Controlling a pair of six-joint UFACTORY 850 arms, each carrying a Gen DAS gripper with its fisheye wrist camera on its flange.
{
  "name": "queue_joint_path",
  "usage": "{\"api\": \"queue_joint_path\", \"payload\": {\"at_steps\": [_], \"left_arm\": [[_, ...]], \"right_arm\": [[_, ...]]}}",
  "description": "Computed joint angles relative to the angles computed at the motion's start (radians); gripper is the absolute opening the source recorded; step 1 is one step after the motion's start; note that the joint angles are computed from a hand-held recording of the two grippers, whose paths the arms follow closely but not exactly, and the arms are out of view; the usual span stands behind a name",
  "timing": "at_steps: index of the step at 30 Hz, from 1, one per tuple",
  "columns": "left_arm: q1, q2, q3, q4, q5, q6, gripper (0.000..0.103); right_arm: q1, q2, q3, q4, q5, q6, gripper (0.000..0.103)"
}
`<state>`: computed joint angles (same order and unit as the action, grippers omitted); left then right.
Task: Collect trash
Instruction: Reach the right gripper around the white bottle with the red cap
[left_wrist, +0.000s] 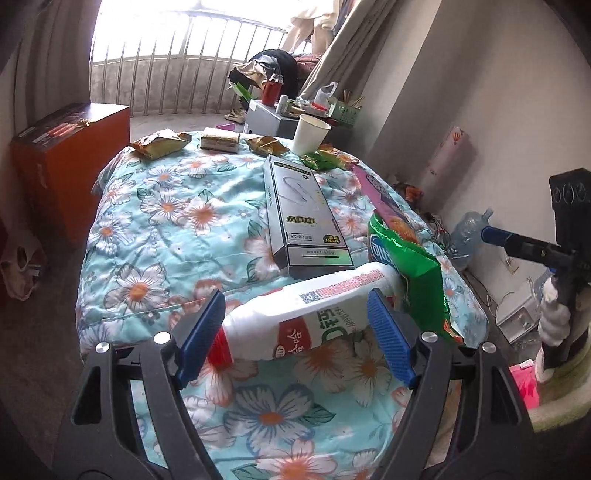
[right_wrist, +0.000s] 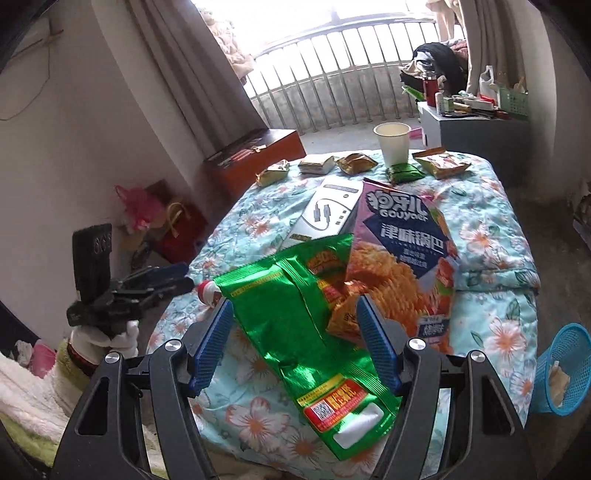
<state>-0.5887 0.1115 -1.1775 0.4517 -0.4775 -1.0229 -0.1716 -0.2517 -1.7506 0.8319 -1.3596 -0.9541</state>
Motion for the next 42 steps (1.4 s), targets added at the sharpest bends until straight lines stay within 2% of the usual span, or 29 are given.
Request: {"api": "queue_joint_path", "payload": {"at_steps": [2, 4, 9, 13, 17, 19, 24, 32, 37, 40, 42], "left_arm": [[0.01, 0.022, 0.033, 0.028, 0.012, -0.069, 0.075], [0.024, 0.049, 0.067, 0.053, 0.018, -0.144, 0.074], [0.045, 0.111, 0.122, 0.135, -0.032, -0.305, 0.074], [0.06, 0.151, 0.151, 0.163, -0.064, -0.38, 0.074], [0.072, 0.18, 0.178, 0.168, -0.06, -0.414, 0.074], [0.078, 0.195, 0.194, 0.168, -0.055, -0.43, 0.074], [0.09, 0.221, 0.224, 0.178, -0.054, -0.46, 0.074], [0.092, 0.249, 0.25, 0.192, -0.066, -0.507, 0.074], [0.084, 0.261, 0.255, 0.227, -0.098, -0.562, 0.074], [0.089, 0.263, 0.256, 0.243, -0.106, -0.593, 0.074], [0.087, 0.262, 0.255, 0.259, -0.113, -0.615, 0.074]], "right_arm": [[0.047, -0.023, -0.06, -0.022, -0.041, -0.028, 0.067], [0.124, -0.056, -0.138, -0.089, -0.089, -0.105, 0.067], [0.338, -0.148, -0.281, -0.33, -0.178, -0.219, 0.067], [0.497, -0.164, -0.237, -0.629, -0.148, -0.279, 0.067], [0.581, -0.165, -0.151, -0.866, -0.087, -0.268, 0.067], [0.602, -0.14, -0.091, -0.942, 0.0, -0.262, 0.068], [0.622, -0.165, -0.103, -1.009, -0.001, -0.192, 0.067], [0.644, -0.114, 0.013, -1.068, 0.106, -0.135, 0.066], [0.613, -0.103, -0.018, -0.891, 0.066, -0.113, 0.066], [0.556, -0.123, -0.073, -0.715, 0.026, -0.037, 0.065], [0.505, -0.115, -0.077, -0.577, 0.028, -0.008, 0.065]]}}
